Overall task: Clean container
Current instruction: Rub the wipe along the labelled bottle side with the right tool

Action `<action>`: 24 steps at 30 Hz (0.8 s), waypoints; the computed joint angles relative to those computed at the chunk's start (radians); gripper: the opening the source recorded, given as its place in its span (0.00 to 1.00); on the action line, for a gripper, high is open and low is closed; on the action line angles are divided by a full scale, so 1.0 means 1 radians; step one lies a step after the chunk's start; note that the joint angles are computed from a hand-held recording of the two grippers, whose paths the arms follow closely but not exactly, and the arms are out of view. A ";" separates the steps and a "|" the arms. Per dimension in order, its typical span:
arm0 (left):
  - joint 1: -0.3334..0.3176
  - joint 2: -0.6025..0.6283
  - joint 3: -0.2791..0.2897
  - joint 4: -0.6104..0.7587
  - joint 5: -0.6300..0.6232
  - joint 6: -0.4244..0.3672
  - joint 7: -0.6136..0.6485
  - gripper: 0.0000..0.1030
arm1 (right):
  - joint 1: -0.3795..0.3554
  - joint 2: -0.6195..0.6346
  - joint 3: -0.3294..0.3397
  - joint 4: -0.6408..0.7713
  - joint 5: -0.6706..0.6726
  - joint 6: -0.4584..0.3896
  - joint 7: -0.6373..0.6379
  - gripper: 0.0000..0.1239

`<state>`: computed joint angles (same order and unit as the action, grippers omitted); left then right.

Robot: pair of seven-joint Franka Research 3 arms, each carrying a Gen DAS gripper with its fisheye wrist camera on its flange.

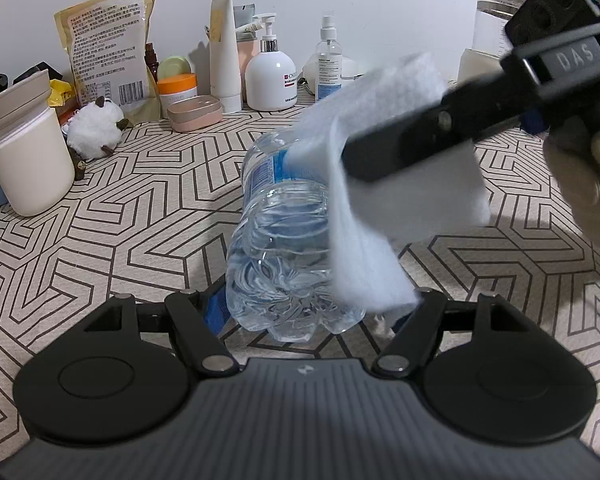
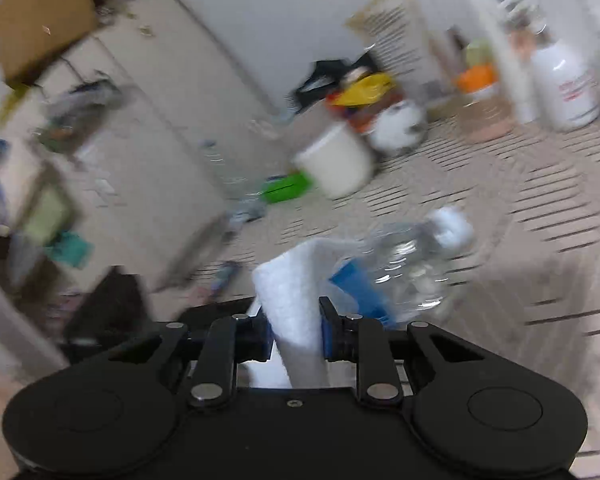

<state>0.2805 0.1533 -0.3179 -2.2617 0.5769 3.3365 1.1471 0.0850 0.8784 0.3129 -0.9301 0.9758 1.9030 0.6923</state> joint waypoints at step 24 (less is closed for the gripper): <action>-0.009 0.001 0.006 0.002 -0.008 0.000 0.005 0.70 | 0.083 -0.083 -0.068 -0.135 -0.233 0.303 0.062 0.23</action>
